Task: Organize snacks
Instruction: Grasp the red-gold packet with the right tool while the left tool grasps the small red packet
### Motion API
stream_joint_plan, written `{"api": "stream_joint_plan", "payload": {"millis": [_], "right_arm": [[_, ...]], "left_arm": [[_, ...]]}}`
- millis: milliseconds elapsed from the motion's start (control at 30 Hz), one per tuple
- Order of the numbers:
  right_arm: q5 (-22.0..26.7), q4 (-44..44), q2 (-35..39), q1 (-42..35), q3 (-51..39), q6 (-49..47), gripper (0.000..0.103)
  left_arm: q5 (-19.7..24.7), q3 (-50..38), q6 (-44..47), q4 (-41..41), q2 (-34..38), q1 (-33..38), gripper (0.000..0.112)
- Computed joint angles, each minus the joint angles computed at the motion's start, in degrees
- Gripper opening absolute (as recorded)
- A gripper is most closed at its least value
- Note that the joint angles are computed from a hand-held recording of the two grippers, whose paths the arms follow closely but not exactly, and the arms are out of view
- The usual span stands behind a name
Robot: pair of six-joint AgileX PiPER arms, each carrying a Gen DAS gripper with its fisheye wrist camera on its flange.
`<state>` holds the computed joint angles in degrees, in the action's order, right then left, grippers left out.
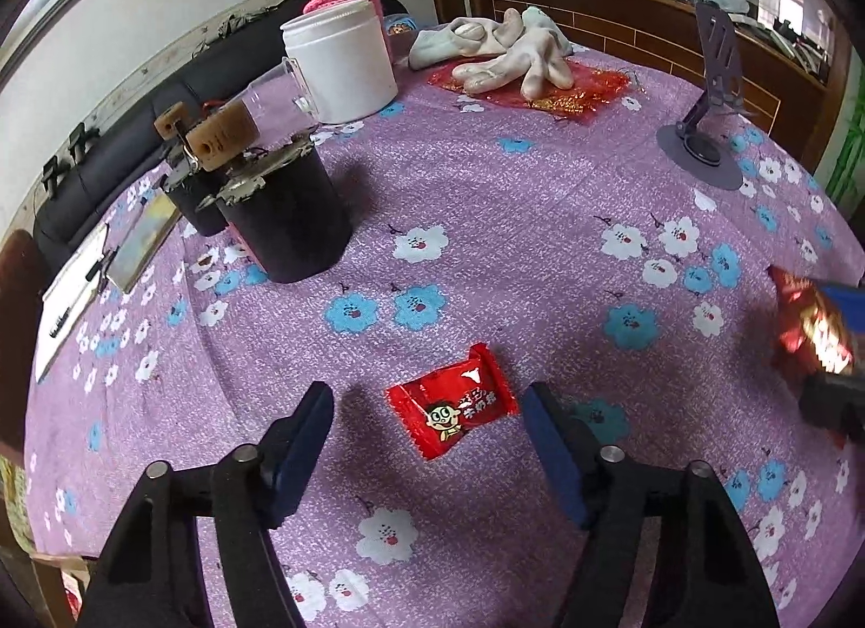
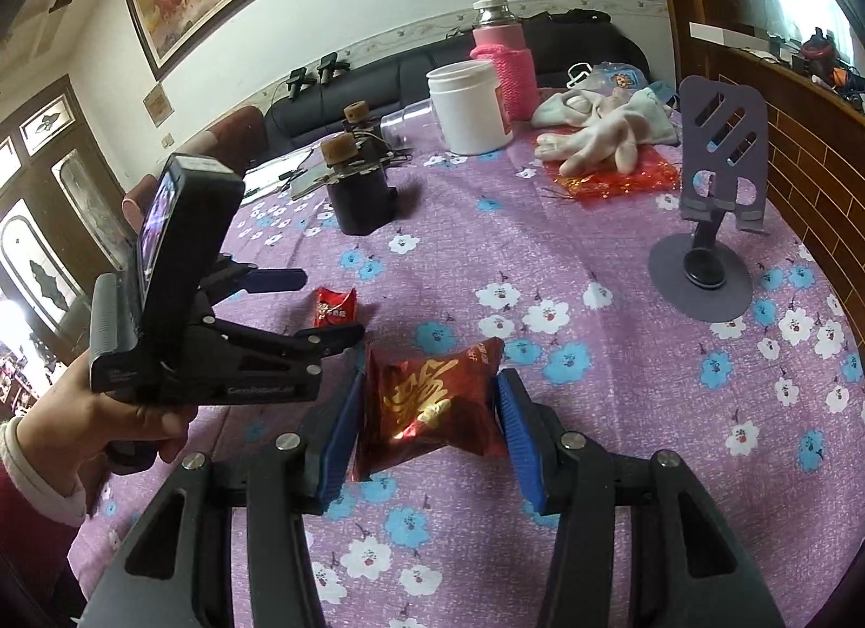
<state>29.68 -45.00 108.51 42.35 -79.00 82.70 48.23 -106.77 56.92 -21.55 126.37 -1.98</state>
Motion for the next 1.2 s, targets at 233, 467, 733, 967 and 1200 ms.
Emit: {"api": "stream_joint_plan", "payload": {"millis": [233,467,733,967,1200], "right_arm": [[0.34,0.09,0.50,0.44,-0.97,-0.01,0.049],[0.42,-0.63,-0.04,0.59,-0.29,1.21,0.049],[0.16,-2.32,-1.11,0.96,1.34,3.77,0.049],[0.11,-3.66,-1.88,1.39,2.68,5.82,0.049],[-0.22,-4.24,-1.67,2.05,3.12,7.27,0.049]], "left_arm": [[3.51,-2.44,-1.83,-0.55,1.13,0.22,0.061],[3.50,-0.46,-2.17,-0.40,-0.22,0.08,0.049],[3.16,1.46,-3.49,-1.37,-1.37,0.60,0.035],[-5.03,11.71,-2.84,-1.69,-6.83,0.65,0.030],[-9.45,20.18,-0.24,-4.94,-11.73,3.23,0.028]]}}
